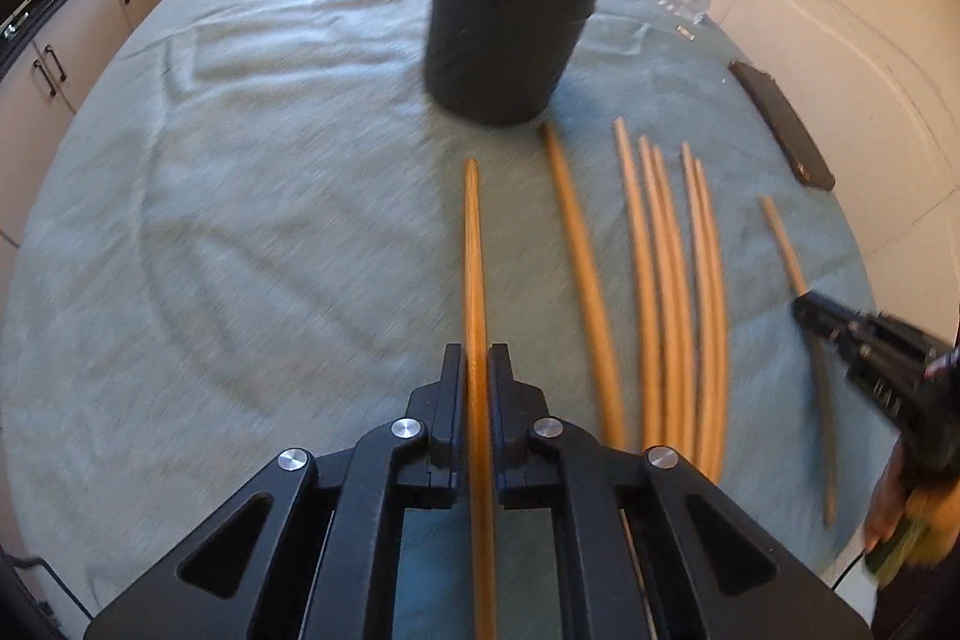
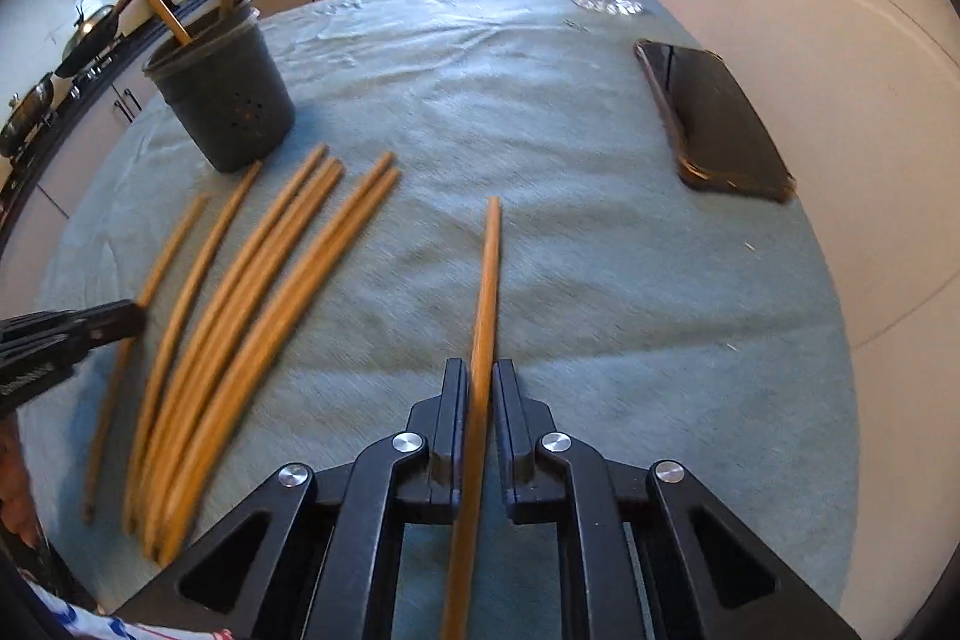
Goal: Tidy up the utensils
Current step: 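Return both grippers to the chopsticks and close each on another chopstick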
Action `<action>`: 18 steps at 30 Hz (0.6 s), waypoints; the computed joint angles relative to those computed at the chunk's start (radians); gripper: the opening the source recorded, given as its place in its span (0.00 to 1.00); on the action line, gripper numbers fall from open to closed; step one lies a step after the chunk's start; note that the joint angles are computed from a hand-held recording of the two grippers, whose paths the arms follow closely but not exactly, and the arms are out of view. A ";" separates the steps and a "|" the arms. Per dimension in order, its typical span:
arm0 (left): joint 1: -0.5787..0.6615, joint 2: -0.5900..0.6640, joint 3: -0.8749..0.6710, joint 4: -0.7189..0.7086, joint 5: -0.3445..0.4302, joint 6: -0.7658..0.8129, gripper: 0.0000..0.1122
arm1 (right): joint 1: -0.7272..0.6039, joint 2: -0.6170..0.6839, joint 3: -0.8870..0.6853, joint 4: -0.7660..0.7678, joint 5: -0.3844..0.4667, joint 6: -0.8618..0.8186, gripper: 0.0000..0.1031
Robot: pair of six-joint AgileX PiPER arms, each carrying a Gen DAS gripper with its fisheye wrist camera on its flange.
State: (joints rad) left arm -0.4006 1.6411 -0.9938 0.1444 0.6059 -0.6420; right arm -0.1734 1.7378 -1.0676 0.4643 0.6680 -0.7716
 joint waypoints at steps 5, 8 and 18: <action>0.038 -0.033 0.007 -0.107 0.045 0.129 0.06 | -0.041 0.031 -0.074 -0.034 0.118 -0.007 0.10; 0.047 0.010 -0.053 -0.116 0.082 0.161 0.06 | -0.012 0.071 -0.154 -0.118 0.196 0.063 0.11; 0.077 0.149 -0.236 -0.161 0.219 0.273 0.06 | 0.119 0.256 -0.480 -0.371 0.437 0.239 0.24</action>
State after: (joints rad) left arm -0.3238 1.7900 -1.2294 -0.0169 0.8249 -0.3686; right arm -0.0546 1.9936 -1.5480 0.0931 1.1050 -0.5325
